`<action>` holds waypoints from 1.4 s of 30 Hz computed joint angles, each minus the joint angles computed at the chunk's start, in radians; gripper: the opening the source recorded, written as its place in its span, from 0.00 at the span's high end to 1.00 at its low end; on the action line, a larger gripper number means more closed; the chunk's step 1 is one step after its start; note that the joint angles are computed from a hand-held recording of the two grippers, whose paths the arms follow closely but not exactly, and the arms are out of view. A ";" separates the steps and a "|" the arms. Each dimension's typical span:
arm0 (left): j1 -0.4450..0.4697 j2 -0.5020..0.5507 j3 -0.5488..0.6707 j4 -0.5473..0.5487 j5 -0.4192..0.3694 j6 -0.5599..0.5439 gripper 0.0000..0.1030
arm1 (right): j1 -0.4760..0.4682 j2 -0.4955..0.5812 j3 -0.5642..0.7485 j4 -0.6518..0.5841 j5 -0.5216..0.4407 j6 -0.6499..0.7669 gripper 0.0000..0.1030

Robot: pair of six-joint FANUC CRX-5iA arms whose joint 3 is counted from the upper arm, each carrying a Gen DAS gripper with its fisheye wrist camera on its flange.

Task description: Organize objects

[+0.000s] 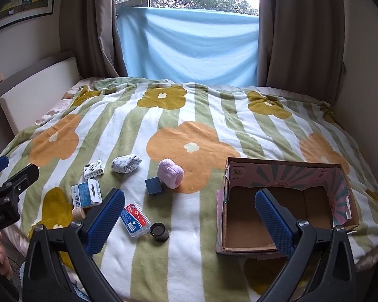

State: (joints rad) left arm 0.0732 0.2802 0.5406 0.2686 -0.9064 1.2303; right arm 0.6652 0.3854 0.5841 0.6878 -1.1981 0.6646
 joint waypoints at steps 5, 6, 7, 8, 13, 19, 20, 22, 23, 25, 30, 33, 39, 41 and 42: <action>0.006 0.002 -0.002 0.016 -0.004 -0.001 0.00 | 0.003 0.003 -0.005 0.015 -0.003 0.001 0.01; 0.006 0.002 -0.002 0.014 -0.004 -0.001 0.00 | 0.004 0.005 -0.003 0.015 -0.005 0.003 0.01; 0.007 0.001 -0.003 0.015 -0.005 0.000 0.00 | 0.003 0.005 -0.002 0.015 -0.005 0.005 0.01; 0.008 0.000 -0.005 0.015 -0.004 0.000 0.00 | 0.004 0.005 -0.004 0.017 -0.005 0.004 0.01; 0.010 0.000 -0.007 0.019 -0.004 -0.003 0.00 | 0.005 0.003 -0.009 0.025 0.002 -0.005 0.01; 0.014 -0.001 -0.011 0.023 -0.004 -0.006 0.00 | 0.011 0.002 -0.020 0.039 0.014 -0.002 0.01; 0.015 -0.002 -0.012 0.023 -0.003 -0.006 0.00 | 0.011 0.002 -0.021 0.039 0.016 -0.002 0.01; 0.014 -0.001 -0.008 0.017 -0.007 -0.003 0.00 | 0.012 -0.002 -0.027 0.041 0.019 -0.005 0.01; 0.015 0.001 -0.003 0.014 -0.013 0.001 0.00 | 0.012 -0.002 -0.027 0.041 0.019 -0.005 0.01; 0.019 0.001 -0.005 0.018 -0.016 0.001 0.00 | 0.012 -0.002 -0.027 0.042 0.020 -0.007 0.01; 0.020 -0.004 -0.013 0.009 -0.008 0.002 0.00 | 0.012 -0.008 -0.035 0.046 0.024 -0.017 0.01; 0.019 -0.008 -0.017 0.006 -0.004 0.007 0.00 | 0.013 -0.011 -0.038 0.047 0.025 -0.019 0.01; 0.019 -0.009 -0.016 0.005 -0.008 0.008 0.00 | 0.013 -0.013 -0.041 0.047 0.026 -0.020 0.01; 0.020 -0.010 -0.017 0.005 -0.007 0.008 0.00 | 0.013 -0.012 -0.041 0.050 0.023 -0.019 0.01; 0.019 -0.009 -0.014 0.003 -0.009 0.010 0.00 | 0.013 -0.012 -0.042 0.053 0.023 -0.019 0.01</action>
